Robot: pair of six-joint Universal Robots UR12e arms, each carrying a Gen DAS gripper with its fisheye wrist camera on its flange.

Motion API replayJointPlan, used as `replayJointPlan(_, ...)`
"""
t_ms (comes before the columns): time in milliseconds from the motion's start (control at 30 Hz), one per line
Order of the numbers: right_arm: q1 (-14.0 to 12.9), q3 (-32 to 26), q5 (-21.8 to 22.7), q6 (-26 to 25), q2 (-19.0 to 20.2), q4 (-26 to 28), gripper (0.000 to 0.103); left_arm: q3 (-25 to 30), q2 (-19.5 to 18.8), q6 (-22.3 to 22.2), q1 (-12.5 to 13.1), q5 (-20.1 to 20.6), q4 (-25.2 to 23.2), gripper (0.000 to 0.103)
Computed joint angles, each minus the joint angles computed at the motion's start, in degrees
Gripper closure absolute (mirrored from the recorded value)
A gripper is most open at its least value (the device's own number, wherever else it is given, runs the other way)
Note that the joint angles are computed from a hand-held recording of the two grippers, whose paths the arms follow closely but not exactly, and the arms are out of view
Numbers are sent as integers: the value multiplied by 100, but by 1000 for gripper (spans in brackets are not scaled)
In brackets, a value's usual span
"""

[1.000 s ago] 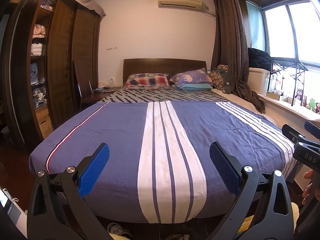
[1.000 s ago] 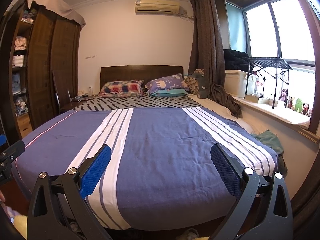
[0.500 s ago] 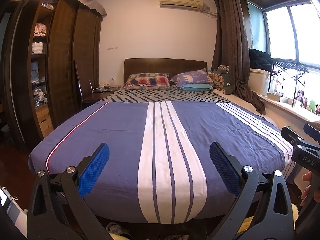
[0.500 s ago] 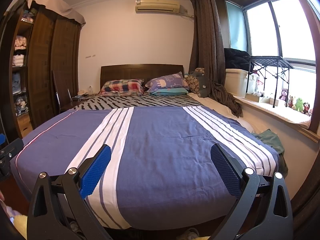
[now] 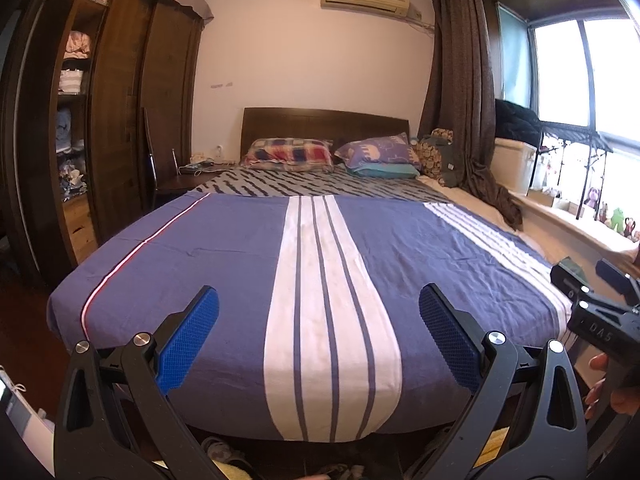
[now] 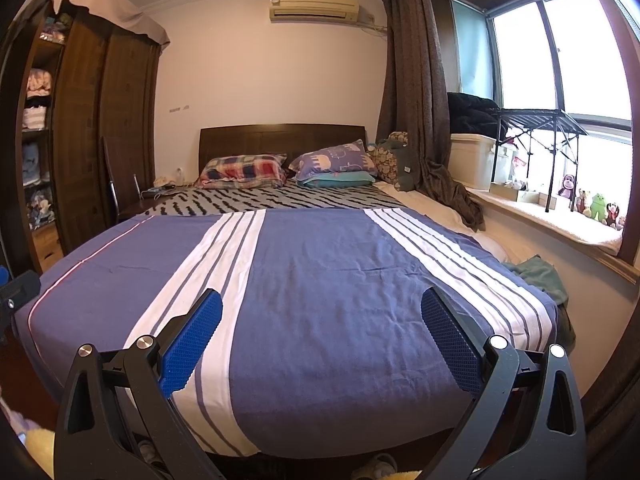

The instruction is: Collect trash

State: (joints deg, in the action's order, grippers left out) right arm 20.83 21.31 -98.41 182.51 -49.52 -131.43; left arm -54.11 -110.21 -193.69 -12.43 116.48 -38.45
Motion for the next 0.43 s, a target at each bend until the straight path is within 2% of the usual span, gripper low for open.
replayJointPlan(267, -3, -176, -18, 13, 105, 101, 3, 104, -79, 35, 17, 15, -142, 8)
replayJointPlan(433, -18, -541, 67, -30, 320, 313, 3, 191, -148, -31, 113, -225, -247, 8)
